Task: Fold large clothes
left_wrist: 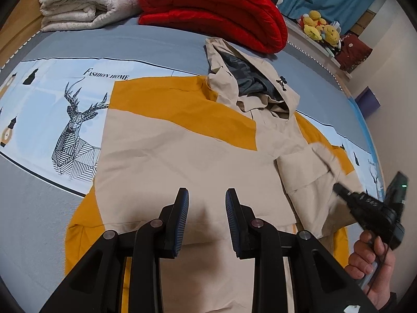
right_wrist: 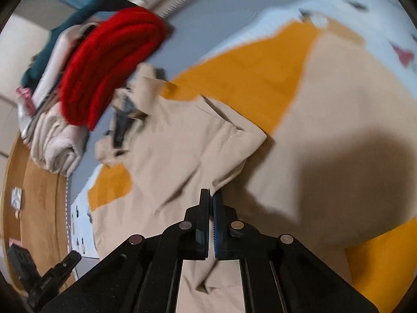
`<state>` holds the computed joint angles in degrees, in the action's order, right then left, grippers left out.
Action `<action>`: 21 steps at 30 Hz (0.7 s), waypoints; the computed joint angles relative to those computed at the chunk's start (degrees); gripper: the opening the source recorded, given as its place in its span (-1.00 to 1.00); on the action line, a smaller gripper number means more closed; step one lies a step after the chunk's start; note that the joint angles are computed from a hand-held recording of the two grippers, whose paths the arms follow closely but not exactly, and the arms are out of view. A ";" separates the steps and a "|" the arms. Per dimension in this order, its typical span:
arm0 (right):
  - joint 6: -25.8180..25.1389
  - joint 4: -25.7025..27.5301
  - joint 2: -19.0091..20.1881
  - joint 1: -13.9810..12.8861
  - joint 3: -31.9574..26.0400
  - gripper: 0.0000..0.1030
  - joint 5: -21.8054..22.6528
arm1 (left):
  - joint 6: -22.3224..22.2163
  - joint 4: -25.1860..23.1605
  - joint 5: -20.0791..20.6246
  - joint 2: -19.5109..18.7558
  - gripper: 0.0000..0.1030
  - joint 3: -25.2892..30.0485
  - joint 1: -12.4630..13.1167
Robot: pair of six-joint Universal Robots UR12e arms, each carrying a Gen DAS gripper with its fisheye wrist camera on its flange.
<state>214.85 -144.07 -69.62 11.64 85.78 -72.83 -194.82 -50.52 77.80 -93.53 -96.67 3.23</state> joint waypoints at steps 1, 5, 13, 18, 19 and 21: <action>-1.32 -2.67 -0.07 0.42 0.13 -0.96 0.35 | 0.00 0.06 -0.03 0.07 -0.49 -0.04 0.05; -9.01 -8.62 0.68 1.59 -0.64 -0.91 11.91 | -0.29 0.19 0.04 0.54 -0.49 -0.46 0.60; -15.05 4.03 1.45 2.51 -2.98 -0.31 19.33 | -4.15 -1.75 -5.60 1.09 -0.51 -1.83 3.66; -16.60 5.39 0.58 1.84 -3.14 -0.24 17.61 | -6.80 -2.75 -8.60 0.84 -0.51 -2.35 4.77; -16.59 5.23 0.77 1.91 -3.35 -0.22 17.21 | -7.02 -3.27 -9.46 0.68 -0.51 -2.36 4.88; -16.55 4.83 0.38 1.52 -3.13 -0.22 15.92 | -7.21 -5.19 -11.77 0.21 -0.51 -2.28 5.08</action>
<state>198.29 -139.24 -69.25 13.16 82.65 -56.91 -202.03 -55.71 66.02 -93.32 -98.95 8.31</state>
